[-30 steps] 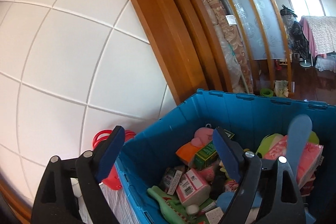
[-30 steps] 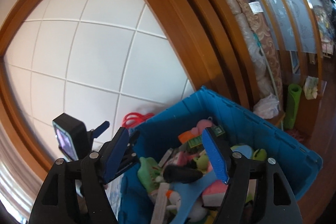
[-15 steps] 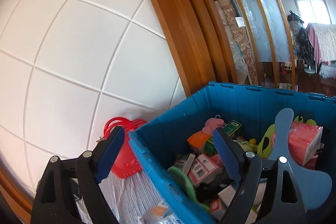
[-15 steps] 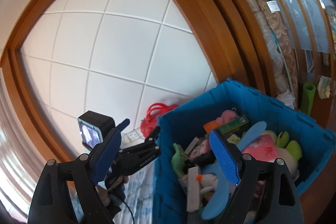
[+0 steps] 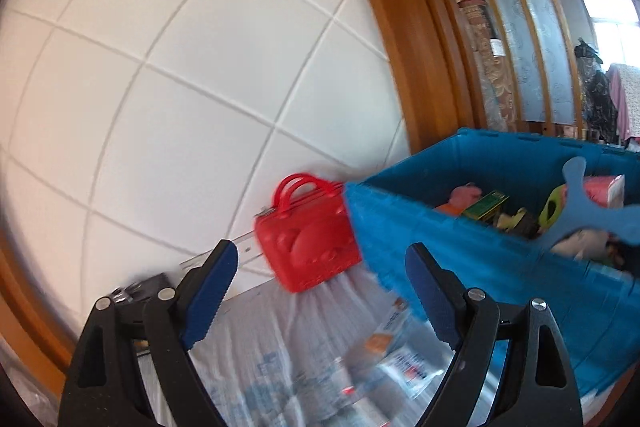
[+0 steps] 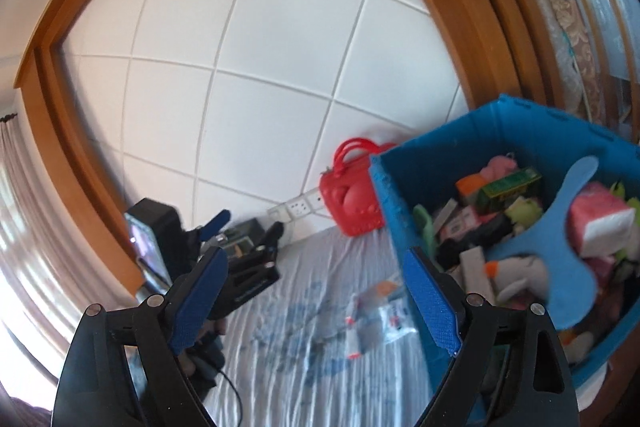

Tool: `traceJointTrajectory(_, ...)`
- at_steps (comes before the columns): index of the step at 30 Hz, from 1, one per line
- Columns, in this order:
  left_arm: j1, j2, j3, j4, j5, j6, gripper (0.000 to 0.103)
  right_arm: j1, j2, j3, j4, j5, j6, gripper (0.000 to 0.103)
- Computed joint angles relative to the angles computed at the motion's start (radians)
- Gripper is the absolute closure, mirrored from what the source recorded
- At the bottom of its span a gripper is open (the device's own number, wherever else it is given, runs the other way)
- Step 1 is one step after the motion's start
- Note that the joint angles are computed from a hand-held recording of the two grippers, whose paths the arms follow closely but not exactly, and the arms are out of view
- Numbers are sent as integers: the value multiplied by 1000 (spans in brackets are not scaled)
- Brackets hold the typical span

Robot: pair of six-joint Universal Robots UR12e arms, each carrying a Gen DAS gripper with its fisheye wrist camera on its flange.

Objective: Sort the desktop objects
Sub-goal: 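Move both empty tools back toward the remaining table objects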

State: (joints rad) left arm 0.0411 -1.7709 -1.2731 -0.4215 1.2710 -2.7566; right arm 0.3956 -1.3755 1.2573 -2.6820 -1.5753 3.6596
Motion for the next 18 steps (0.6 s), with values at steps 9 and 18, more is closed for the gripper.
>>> traceJointTrajectory(9, 89, 29, -90, -9, -10, -42, 17, 40, 110, -79, 97, 4, -73, 13)
traceJointTrajectory(18, 81, -54, -56, -177, -33, -29, 17, 69, 272, -198, 331, -5, -219, 14)
